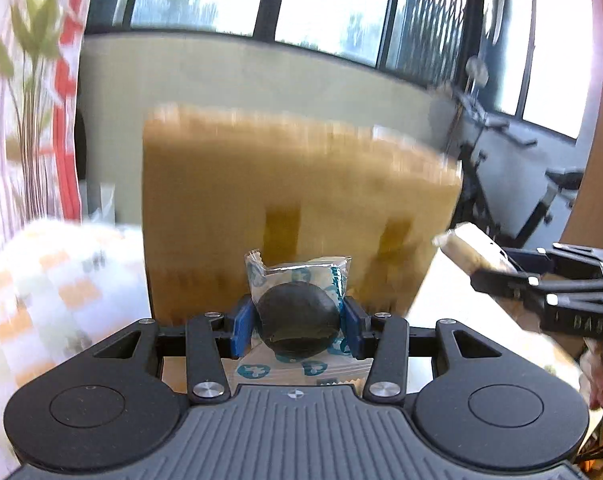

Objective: Organize snacks
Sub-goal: 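Carry the round candy and cracker tray over the box and open both tools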

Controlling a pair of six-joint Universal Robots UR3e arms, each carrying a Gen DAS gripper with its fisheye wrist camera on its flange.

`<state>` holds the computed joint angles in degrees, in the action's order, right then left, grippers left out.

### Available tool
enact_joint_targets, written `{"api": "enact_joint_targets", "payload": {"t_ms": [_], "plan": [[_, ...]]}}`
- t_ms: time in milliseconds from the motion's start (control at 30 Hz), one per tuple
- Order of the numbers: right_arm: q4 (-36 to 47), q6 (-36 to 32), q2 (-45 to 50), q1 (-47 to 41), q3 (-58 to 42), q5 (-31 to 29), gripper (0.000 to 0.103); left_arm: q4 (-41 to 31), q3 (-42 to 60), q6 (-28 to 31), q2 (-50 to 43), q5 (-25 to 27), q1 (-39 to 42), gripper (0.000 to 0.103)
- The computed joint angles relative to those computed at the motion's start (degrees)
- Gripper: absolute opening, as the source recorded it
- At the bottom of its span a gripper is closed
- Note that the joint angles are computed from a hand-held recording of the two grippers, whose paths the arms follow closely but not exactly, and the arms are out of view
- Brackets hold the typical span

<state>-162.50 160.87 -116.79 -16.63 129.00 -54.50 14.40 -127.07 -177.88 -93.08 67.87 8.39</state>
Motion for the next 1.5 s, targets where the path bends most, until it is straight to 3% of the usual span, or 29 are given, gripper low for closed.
{"api": "enact_joint_targets", "payload": {"t_ms": [167, 267, 467, 600, 900, 1000, 1067, 1167, 1500], "plan": [[0.13, 3.53, 14.72, 6.52, -20.92, -3.19, 0.048, -6.63, 12.32, -0.18, 0.70, -2.08, 2.62, 0.048], [2.10, 5.61, 26.76, 10.91, -35.94, -7.23, 0.048, -12.62, 24.72, -3.11, -4.09, -2.20, 2.75, 0.048], [9.77, 13.18, 47.34, 15.30, -62.47, -13.46, 0.048, -23.02, 47.04, -4.39, -17.45, 4.23, -0.64, 0.049], [13.06, 13.40, 52.99, 16.23, -69.19, -15.45, 0.048, -27.94, 54.96, -1.91, -22.35, 7.96, -1.93, 0.049], [15.18, 11.23, 55.48, 16.90, -68.76, -18.73, 0.049, -34.21, 63.67, -1.56, -29.28, 12.48, -4.06, 0.051], [14.86, 11.22, 55.10, 16.67, -68.45, -17.82, 0.052, -32.90, 63.06, -1.01, -29.76, 11.69, -3.36, 0.063], [14.52, 11.40, 54.98, 16.85, -68.56, -17.84, 0.063, -32.21, 62.61, -0.86, -29.49, 11.60, -3.38, 0.070], [13.96, 10.61, 53.25, 16.72, -66.68, -17.68, 0.063, -31.24, 61.57, -0.55, -28.58, 12.60, -3.81, 0.076], [10.53, 8.63, 43.38, 14.72, -54.66, -16.69, 0.063, -27.02, 50.80, -1.49, -20.43, 13.82, -4.54, 0.078]]}}
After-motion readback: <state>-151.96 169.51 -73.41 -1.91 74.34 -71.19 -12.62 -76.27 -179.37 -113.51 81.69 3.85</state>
